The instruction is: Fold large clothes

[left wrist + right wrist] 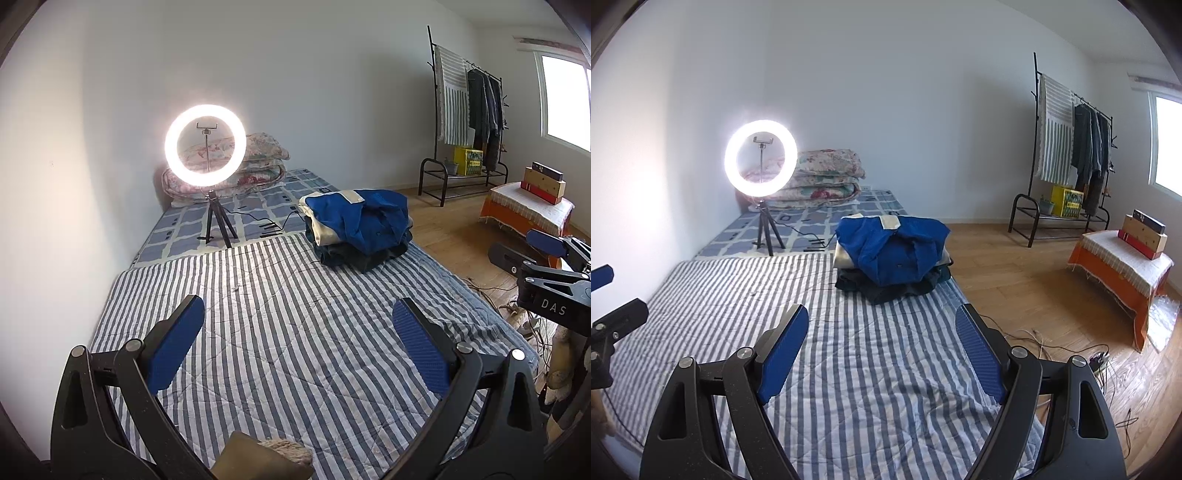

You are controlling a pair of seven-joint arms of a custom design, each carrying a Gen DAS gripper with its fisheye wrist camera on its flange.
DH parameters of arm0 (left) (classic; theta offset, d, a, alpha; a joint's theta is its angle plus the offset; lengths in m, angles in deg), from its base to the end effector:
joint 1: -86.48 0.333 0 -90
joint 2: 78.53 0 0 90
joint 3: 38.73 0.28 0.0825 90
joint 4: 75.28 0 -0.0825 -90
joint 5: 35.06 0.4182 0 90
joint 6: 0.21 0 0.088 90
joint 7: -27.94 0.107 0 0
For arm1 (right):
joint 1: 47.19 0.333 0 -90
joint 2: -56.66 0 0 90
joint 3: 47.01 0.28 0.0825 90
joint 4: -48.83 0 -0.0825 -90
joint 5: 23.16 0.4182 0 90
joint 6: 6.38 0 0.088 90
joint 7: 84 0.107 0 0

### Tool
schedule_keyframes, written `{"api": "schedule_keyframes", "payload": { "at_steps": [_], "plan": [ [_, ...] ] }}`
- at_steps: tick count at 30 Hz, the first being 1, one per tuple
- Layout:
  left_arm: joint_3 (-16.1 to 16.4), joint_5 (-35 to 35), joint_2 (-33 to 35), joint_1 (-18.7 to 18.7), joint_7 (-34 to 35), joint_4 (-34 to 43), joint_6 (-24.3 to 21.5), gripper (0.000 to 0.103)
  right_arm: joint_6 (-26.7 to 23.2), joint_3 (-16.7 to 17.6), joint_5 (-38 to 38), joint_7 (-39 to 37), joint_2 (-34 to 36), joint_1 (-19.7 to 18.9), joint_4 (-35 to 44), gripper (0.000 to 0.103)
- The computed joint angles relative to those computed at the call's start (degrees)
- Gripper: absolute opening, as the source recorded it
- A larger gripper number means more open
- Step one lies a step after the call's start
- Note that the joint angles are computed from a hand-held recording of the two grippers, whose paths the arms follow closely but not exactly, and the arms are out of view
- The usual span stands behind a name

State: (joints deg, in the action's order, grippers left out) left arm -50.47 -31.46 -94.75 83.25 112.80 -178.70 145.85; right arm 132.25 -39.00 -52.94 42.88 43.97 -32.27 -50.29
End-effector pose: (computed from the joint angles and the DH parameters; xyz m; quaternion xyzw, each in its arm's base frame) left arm 0.5303 -0.1623 0.7439 -0.5420 0.6821 -0.3685 0.3243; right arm 0.5223 0.2297 0.7359 -0.6144 0.6173 -0.3525 0.3423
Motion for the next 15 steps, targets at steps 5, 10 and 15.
{"api": "schedule_keyframes", "payload": {
  "at_steps": [5,10,15],
  "plan": [
    [0.0,0.0,-0.1,0.0,0.0,-0.2,0.1,0.103,-0.3,0.1,-0.4,0.0,0.1,-0.1,0.1,0.082],
    [0.1,-0.2,0.1,-0.1,0.2,0.0,0.2,0.103,-0.4,-0.1,-0.1,-0.1,0.1,0.0,0.2,0.082],
    [0.0,-0.2,-0.1,-0.2,0.3,-0.2,0.1,0.103,-0.4,-0.1,0.0,-0.1,0.0,-0.1,0.1,0.082]
  ]
}}
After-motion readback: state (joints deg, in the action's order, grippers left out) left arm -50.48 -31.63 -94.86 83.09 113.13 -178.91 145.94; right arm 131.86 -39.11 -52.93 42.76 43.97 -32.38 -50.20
